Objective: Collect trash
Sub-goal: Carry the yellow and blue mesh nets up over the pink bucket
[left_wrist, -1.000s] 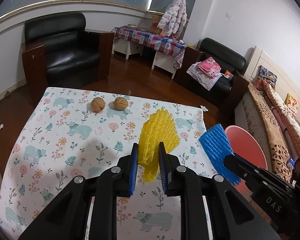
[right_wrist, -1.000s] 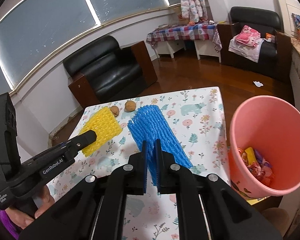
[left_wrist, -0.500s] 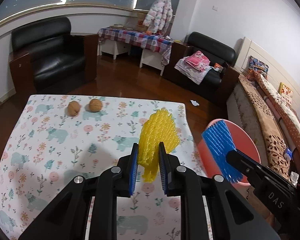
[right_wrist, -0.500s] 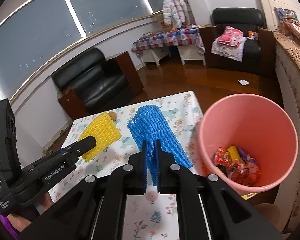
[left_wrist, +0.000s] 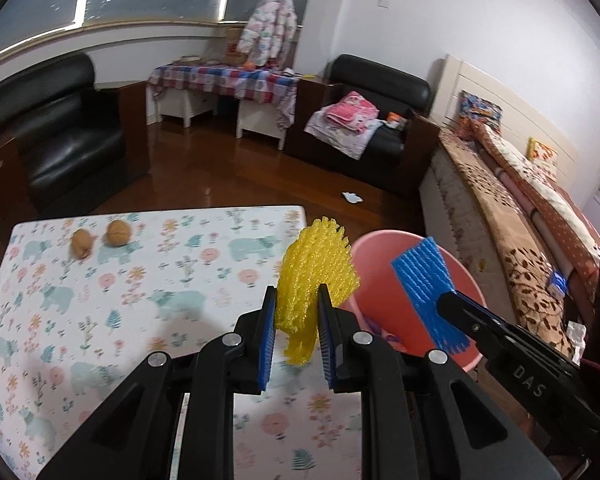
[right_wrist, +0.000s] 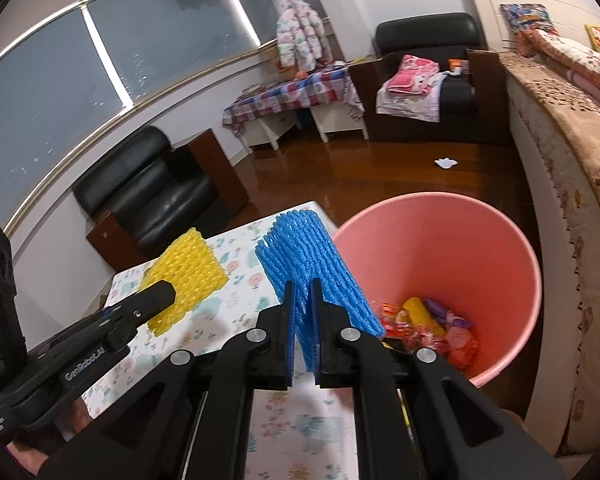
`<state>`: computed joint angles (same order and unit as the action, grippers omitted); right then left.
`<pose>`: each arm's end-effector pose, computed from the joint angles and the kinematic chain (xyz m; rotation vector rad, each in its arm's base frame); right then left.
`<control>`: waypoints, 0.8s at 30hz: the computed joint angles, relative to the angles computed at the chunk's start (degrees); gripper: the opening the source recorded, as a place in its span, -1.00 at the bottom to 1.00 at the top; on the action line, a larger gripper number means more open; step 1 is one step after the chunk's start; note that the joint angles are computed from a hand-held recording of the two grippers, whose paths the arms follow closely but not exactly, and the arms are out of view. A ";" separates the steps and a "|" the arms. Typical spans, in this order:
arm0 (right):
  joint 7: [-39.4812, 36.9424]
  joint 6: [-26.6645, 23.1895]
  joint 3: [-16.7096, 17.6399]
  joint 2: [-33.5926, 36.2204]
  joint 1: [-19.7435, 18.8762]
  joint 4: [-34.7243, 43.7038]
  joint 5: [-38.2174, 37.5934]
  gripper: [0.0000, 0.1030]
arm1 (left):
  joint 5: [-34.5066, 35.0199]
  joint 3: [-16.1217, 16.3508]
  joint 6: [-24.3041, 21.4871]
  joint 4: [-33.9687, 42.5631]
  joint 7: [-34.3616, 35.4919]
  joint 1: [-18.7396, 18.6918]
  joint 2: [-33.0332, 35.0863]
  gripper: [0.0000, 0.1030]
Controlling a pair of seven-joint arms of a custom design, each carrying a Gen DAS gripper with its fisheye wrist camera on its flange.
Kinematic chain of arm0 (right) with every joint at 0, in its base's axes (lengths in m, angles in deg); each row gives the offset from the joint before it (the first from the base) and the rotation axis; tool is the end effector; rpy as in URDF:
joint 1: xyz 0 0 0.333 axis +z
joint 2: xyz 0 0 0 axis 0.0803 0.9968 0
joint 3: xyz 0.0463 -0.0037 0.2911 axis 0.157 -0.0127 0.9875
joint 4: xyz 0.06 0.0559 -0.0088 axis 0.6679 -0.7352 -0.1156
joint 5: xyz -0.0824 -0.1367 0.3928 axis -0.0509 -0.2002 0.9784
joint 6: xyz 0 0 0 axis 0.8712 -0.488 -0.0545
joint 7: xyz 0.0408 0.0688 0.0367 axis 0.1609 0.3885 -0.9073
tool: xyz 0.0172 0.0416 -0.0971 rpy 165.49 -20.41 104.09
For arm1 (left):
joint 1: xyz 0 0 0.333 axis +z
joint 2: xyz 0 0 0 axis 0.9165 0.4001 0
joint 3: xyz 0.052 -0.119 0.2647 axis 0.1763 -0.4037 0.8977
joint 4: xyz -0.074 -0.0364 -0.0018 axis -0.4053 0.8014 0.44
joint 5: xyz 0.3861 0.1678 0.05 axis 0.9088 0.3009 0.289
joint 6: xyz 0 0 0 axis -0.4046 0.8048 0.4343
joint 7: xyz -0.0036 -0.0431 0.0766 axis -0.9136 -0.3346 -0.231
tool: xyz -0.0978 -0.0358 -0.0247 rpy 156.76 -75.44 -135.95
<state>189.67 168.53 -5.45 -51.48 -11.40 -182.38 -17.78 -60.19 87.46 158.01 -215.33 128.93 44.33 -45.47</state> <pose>0.3773 0.1501 0.3971 -1.1447 1.9556 -0.6531 0.4755 -0.1422 0.4285 -1.3481 2.2850 -1.1714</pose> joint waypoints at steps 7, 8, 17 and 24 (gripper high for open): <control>0.42 -0.59 -1.77 -2.32 0.37 -3.15 0.42 -0.86 | 0.18 -1.83 -0.06 0.75 0.17 -1.83 1.23 -0.64; 0.54 -0.68 -1.91 -2.54 0.18 -3.53 0.40 -0.86 | 0.33 -2.14 -0.17 0.99 0.03 -2.00 1.60 -0.64; 0.89 -0.28 -3.79 -2.06 -0.24 -5.52 0.41 -0.86 | 3.05 -5.10 -1.40 3.10 -2.45 -1.77 5.57 -0.64; -0.05 0.47 -4.91 -1.10 -0.59 -6.41 1.19 -0.86 | 4.41 -7.14 -0.85 4.36 -3.11 -1.61 8.03 -0.63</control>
